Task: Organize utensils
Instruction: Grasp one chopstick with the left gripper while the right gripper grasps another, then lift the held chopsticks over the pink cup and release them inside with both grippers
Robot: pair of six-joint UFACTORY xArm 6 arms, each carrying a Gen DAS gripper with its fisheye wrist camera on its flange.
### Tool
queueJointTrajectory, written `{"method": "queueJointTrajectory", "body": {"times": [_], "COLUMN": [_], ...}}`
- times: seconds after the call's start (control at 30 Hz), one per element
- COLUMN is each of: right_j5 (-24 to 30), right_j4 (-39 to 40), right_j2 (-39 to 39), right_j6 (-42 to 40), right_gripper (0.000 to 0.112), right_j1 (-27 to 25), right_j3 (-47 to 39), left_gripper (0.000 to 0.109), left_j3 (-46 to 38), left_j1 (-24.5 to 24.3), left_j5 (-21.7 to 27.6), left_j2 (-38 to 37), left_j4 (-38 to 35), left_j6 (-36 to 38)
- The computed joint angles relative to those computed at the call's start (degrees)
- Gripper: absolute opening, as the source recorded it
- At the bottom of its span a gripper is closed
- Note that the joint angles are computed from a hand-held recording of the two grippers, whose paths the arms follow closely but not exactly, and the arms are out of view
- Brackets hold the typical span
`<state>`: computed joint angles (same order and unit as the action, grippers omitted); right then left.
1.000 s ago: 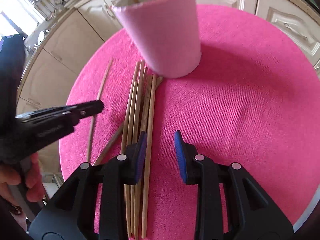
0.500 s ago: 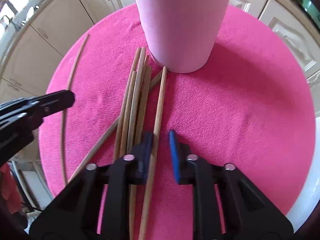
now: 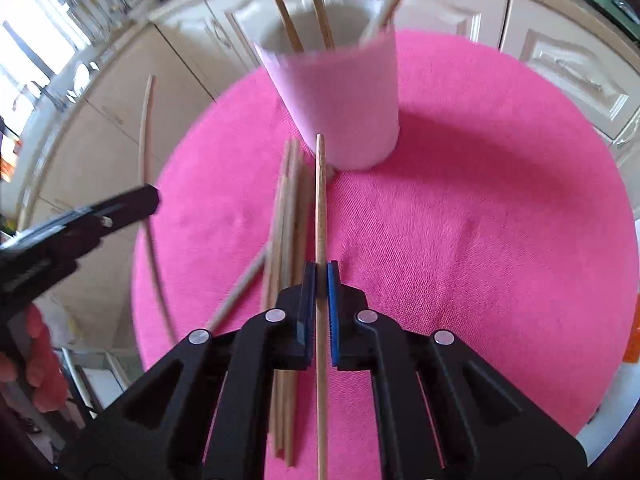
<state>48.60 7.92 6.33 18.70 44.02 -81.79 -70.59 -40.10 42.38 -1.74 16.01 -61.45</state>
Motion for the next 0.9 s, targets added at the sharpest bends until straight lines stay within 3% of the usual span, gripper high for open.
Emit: {"method": "queueJointTrajectory", "body": {"times": [0.23, 0.37, 0.57, 0.9], "right_j5": [-12.1, -17.2, -27.1, -32.1], "right_j4": [-1.8, -3.5, -4.0, 1.3], "right_j2": [-7.7, -5.2, -4.8, 3.6], "right_j6": [3.2, 4.8, 4.6, -1.6], "right_gripper": [0.006, 0.006, 0.006, 0.006], "right_j1": [0.0, -0.3, -1.9, -4.7], "right_j3": [5.2, 0.7, 1.2, -8.6], "left_gripper": [0.006, 0.006, 0.006, 0.006], "left_j3": [-3.0, -6.1, -12.9, -25.1], "left_j1": [-1.5, -2.3, -2.3, 0.8], "left_j5": [-1.0, -0.4, -0.4, -1.0], "left_j2": [-1.3, -1.3, 0.8, 9.0], "left_j4": [6.6, 9.4, 13.7, 17.8], "left_j6": [-2.9, -3.7, -5.0, -6.0]}}
